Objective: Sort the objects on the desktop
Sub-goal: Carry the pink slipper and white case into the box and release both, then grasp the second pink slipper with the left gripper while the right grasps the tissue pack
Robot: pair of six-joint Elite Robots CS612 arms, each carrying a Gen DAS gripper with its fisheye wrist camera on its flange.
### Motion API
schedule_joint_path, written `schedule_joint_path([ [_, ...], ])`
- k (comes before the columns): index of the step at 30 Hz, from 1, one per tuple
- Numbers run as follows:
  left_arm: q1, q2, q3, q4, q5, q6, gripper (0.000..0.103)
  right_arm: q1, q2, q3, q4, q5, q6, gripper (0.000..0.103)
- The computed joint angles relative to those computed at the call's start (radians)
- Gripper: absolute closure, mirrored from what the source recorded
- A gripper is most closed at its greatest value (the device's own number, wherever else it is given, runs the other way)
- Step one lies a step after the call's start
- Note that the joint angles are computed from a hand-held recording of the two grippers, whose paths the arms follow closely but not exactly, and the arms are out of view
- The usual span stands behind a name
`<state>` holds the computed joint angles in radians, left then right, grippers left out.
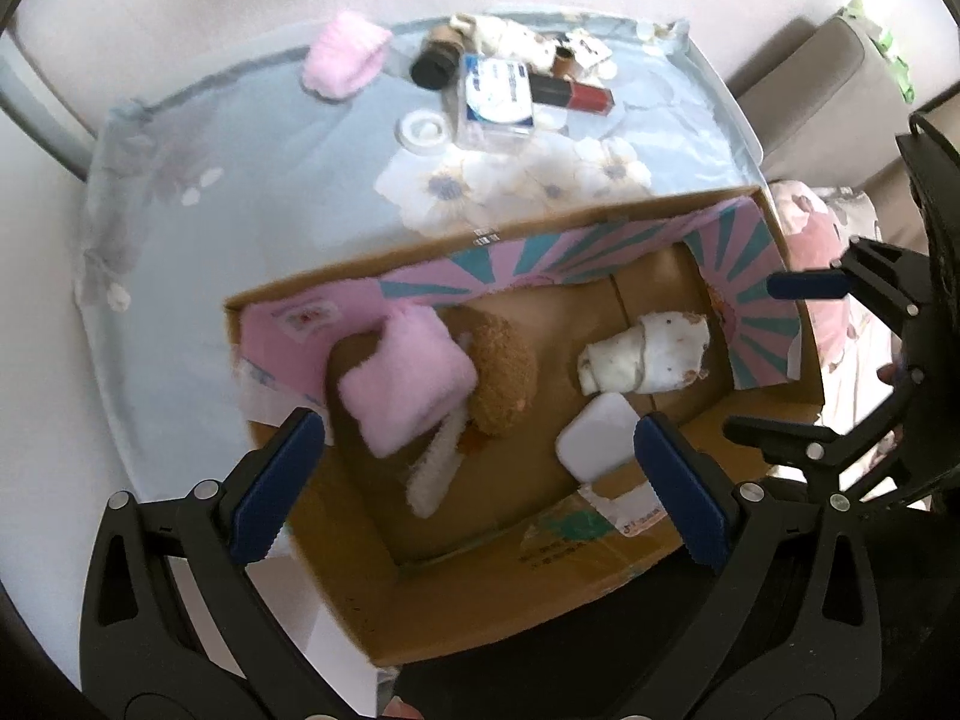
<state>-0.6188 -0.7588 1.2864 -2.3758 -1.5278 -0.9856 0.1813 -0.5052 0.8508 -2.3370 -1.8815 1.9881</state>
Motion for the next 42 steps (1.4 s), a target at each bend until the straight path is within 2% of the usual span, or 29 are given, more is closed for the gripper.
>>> schedule_joint_path([
  [6,0.013,-0.008,-0.005,0.017,0.046,-0.009,0.0,0.01,-0.006,0.009,-0.014,-0.052,0.074,0.01],
  [10,0.019,-0.018,-0.005,0.004,0.092,-0.007,0.0,0.021,-0.034,0.033,0.045,-0.106,0.127,0.01],
  [15,0.035,-0.017,-0.02,0.012,0.124,0.005,0.0,0.032,-0.084,0.094,0.149,-0.156,0.26,0.01],
  [20,0.062,0.013,-0.067,0.023,0.147,0.035,0.0,0.041,-0.129,0.15,0.282,-0.171,0.358,0.01],
  [23,0.086,0.041,-0.089,-0.027,0.147,0.053,0.0,0.048,-0.154,0.202,0.323,-0.195,0.415,0.01],
  [27,0.113,0.095,-0.151,-0.017,0.177,0.123,0.0,0.044,-0.174,0.295,0.285,-0.205,0.432,0.01],
  [29,0.128,0.13,-0.187,-0.025,0.198,0.178,0.0,0.035,-0.172,0.333,0.256,-0.186,0.439,0.01],
  [32,0.151,0.176,-0.23,-0.043,0.181,0.236,0.0,0.022,-0.161,0.408,0.135,-0.166,0.444,0.01],
  [34,0.162,0.209,-0.272,0.0,0.187,0.257,0.0,0.012,-0.15,0.436,0.088,-0.161,0.428,0.01],
  [38,0.172,0.242,-0.31,0.03,0.187,0.293,0.0,-0.007,-0.137,0.46,0.069,-0.152,0.413,0.01],
  [42,0.175,0.265,-0.338,0.055,0.184,0.321,0.001,-0.02,-0.134,0.499,-0.004,-0.168,0.415,0.01],
])
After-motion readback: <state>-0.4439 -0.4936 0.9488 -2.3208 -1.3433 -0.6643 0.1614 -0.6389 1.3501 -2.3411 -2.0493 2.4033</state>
